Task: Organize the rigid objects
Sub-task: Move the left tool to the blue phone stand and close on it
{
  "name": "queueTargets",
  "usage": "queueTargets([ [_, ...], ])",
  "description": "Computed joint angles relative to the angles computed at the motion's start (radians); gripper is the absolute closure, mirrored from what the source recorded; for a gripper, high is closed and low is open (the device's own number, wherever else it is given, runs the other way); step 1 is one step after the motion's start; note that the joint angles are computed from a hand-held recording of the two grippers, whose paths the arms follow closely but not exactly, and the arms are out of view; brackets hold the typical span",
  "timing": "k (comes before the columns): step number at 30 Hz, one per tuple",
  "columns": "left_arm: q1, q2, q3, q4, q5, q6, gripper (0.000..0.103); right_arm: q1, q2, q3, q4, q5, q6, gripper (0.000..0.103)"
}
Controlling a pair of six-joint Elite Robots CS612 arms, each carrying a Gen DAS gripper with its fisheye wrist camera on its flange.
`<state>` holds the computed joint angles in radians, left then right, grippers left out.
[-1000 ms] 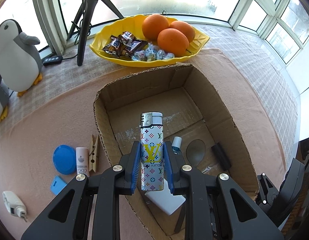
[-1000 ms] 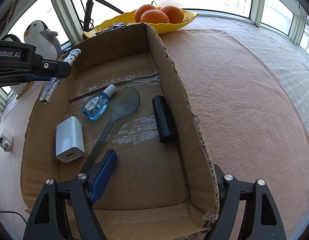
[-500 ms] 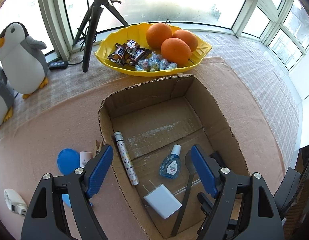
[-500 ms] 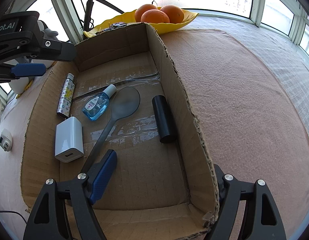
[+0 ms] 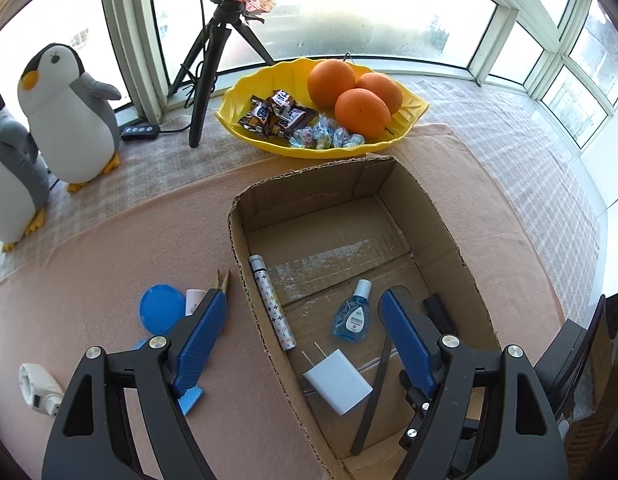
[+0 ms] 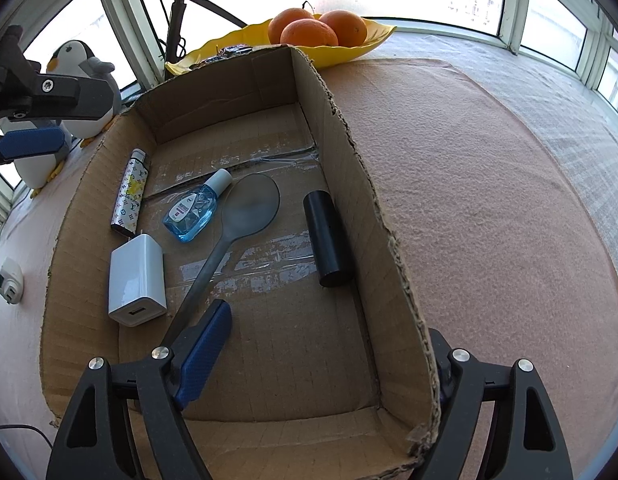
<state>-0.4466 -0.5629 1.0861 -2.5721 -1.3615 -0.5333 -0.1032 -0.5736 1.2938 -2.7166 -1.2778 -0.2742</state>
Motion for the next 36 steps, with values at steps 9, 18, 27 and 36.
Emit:
queueTargets([
  [9,0.031,-0.098,0.18,-0.038,0.052,-0.148,0.023,0.001,0.004,-0.015,0.028,-0.004,-0.016,0.024],
  [18,0.076,-0.145,0.309,-0.025,0.017,-0.4,0.023,0.002,0.0,-0.005,0.03,0.001,-0.035,0.02],
  [27,0.101,-0.093,0.273,-0.048,-0.092,-0.606,0.024,0.001,0.0,-0.009,0.052,0.001,-0.049,0.015],
  [36,0.094,-0.052,0.208,0.027,-0.07,-0.686,0.026,-0.002,0.0,-0.009,0.06,0.013,-0.065,0.014],
])
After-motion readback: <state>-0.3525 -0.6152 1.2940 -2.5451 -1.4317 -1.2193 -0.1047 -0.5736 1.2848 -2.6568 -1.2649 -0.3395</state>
